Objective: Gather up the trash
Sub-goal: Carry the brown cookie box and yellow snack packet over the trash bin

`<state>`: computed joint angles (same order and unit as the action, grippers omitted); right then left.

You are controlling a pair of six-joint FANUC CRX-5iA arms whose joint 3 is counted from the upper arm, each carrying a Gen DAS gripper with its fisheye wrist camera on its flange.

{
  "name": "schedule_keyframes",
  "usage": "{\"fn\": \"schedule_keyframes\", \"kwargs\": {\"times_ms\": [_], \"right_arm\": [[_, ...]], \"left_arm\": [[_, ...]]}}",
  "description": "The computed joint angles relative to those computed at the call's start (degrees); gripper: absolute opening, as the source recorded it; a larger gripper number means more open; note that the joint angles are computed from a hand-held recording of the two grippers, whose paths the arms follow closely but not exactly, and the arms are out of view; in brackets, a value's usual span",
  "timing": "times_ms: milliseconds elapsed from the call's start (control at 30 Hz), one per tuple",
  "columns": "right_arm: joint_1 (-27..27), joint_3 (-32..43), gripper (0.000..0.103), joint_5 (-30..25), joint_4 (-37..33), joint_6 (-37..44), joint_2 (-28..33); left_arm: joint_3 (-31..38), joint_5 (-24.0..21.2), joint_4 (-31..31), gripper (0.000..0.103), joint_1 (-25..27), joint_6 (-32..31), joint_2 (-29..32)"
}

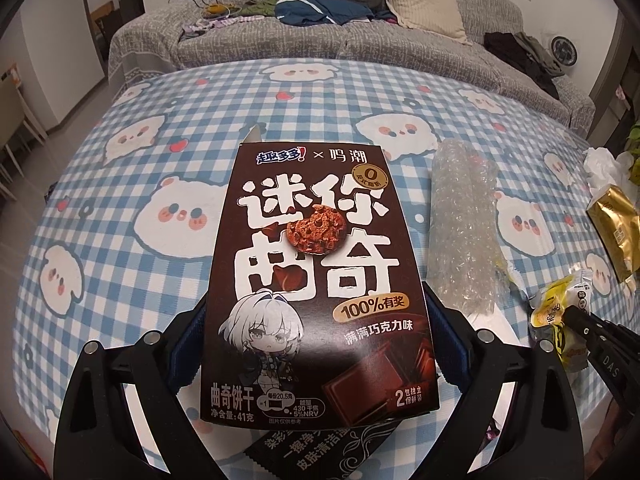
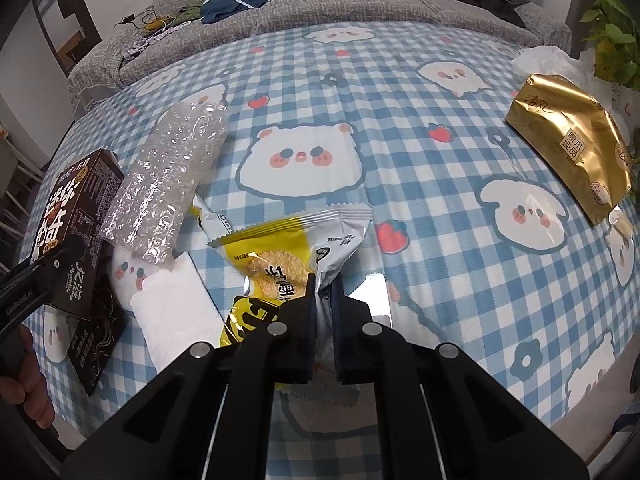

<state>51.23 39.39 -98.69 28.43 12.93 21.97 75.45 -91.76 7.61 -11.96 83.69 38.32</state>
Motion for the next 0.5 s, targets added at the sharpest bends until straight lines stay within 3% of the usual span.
{"fn": "schedule_keyframes", "kwargs": {"times_ms": [500], "right_arm": [[3.28,2.29,0.006,-2.23,3.13,-0.93,0.36]], "left_arm": [[-15.60,7.79,0.13,0.091,0.90,-0.27,-11.22]]}}
